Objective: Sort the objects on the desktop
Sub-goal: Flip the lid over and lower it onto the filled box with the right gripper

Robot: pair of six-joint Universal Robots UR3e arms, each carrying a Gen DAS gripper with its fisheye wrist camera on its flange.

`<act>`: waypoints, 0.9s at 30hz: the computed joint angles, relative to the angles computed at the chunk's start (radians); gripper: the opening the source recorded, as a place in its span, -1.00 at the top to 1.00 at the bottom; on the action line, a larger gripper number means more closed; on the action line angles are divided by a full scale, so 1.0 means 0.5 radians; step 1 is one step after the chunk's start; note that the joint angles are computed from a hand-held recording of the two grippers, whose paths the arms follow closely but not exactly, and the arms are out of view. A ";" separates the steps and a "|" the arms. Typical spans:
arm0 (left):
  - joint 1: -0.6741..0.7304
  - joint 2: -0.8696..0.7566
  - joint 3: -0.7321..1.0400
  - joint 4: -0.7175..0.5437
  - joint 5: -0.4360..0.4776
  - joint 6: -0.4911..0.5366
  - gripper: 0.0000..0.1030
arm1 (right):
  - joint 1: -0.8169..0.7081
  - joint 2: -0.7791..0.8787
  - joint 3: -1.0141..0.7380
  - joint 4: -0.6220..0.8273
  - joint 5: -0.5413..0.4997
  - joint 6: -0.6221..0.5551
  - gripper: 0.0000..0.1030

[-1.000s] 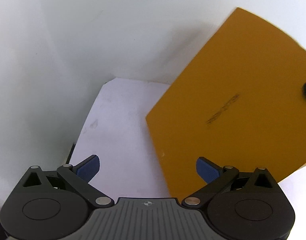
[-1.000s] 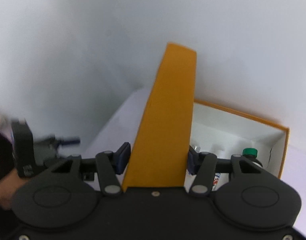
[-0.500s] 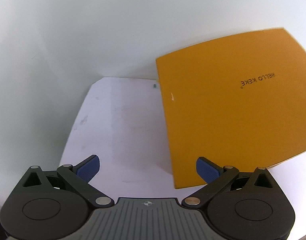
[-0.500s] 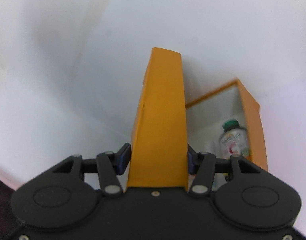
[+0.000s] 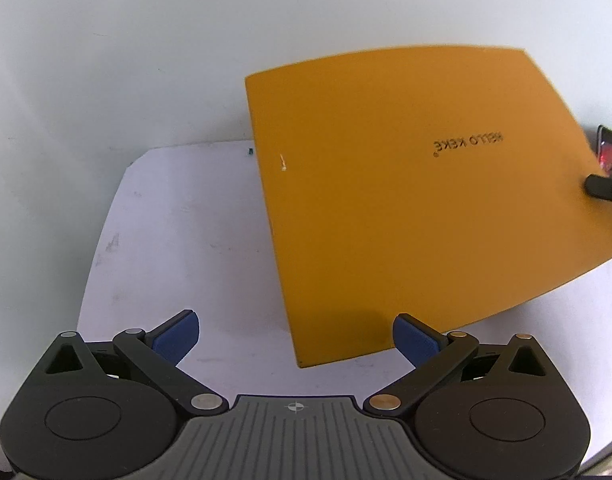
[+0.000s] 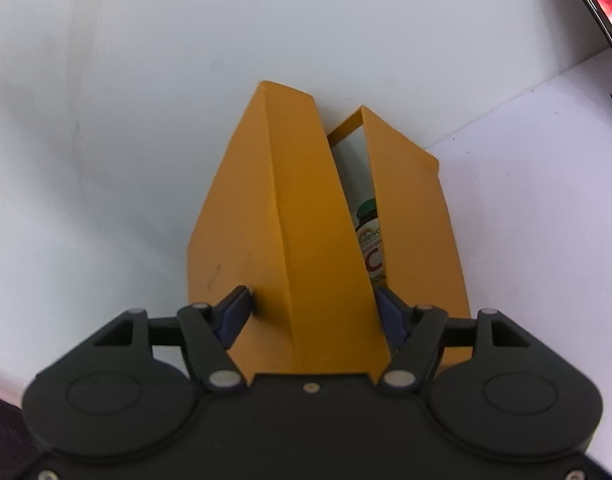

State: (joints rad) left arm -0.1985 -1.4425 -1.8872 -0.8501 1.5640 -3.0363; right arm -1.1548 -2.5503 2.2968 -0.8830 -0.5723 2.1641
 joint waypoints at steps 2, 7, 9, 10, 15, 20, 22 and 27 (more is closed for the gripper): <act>0.037 -0.002 -0.025 0.035 -0.057 0.008 -1.00 | 0.079 -0.003 0.003 -0.168 0.007 0.160 -0.30; 0.067 0.013 -0.012 -0.024 -0.099 0.052 -1.00 | 0.398 -0.018 0.197 -1.128 -0.095 0.763 -0.17; 0.086 0.029 -0.035 -0.021 -0.137 0.104 -1.00 | 0.473 -0.003 0.159 -1.326 -0.208 0.878 -0.17; 0.086 0.035 -0.042 -0.025 -0.143 0.109 -1.00 | 0.523 0.034 0.152 -1.434 -0.259 0.933 -0.17; 0.140 -0.008 -0.095 0.040 -0.247 0.184 -1.00 | 0.902 0.381 0.114 -2.004 -0.555 1.165 0.03; 0.172 0.039 -0.126 0.026 -0.308 0.270 -1.00 | 0.897 0.177 0.047 -1.776 -0.542 1.032 0.01; 0.197 0.097 -0.162 -0.010 -0.347 0.305 -1.00 | 0.735 -0.050 -0.189 -1.147 -0.518 0.601 -0.23; 0.284 0.232 -0.327 -0.034 -0.413 0.462 -1.00 | 0.935 -0.121 -0.313 -0.978 -0.730 0.143 -0.39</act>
